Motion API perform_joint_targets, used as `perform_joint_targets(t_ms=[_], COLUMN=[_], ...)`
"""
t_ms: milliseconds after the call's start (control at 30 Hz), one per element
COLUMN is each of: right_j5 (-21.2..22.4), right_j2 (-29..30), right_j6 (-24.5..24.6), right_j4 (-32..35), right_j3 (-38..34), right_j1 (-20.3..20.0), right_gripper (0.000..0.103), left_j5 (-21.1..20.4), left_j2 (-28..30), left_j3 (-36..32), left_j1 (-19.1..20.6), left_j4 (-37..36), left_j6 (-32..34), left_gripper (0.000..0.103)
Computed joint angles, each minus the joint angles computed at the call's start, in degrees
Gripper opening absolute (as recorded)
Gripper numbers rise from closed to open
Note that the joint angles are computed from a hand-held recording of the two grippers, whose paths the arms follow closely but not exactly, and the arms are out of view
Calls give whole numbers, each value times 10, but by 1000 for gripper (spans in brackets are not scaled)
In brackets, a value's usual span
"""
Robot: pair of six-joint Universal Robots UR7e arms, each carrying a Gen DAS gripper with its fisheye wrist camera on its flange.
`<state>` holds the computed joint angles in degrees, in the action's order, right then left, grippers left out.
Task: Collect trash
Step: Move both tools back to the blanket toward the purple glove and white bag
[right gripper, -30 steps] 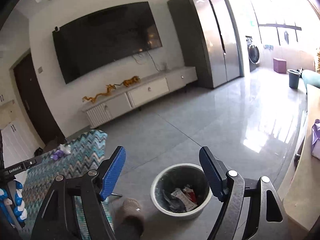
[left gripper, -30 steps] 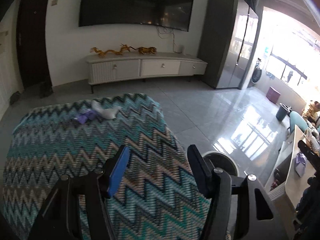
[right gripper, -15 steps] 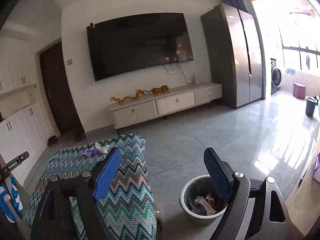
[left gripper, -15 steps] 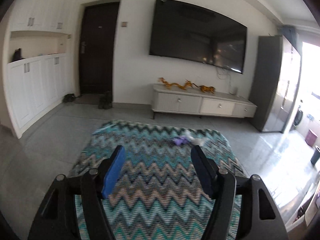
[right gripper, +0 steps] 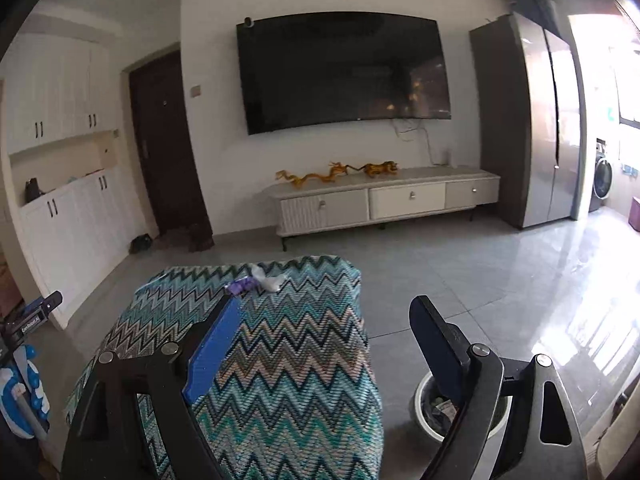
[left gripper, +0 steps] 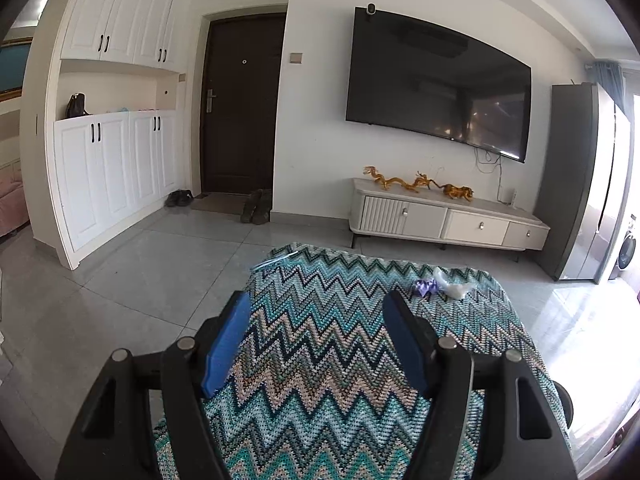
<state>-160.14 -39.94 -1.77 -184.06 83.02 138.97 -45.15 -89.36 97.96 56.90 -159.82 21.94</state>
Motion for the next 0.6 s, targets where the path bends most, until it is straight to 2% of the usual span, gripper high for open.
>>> perform_joint_targets(t_ms=[300, 433, 600], right_j5=[34, 53, 99], right_j2=[31, 50, 75], right_j6=[-12, -31, -63], right_j4=[29, 40, 65], right_j3=[-46, -74, -123], right_j1=[-22, -36, -63], right_gripper=[86, 86, 86], left_j5=[-16, -23, -41], left_j2=[24, 53, 105], left_j3=[-23, -46, -94], left_j1=[17, 23, 34], left_j4=[19, 34, 64], left_j6=[1, 14, 29], left_gripper=[67, 67, 67])
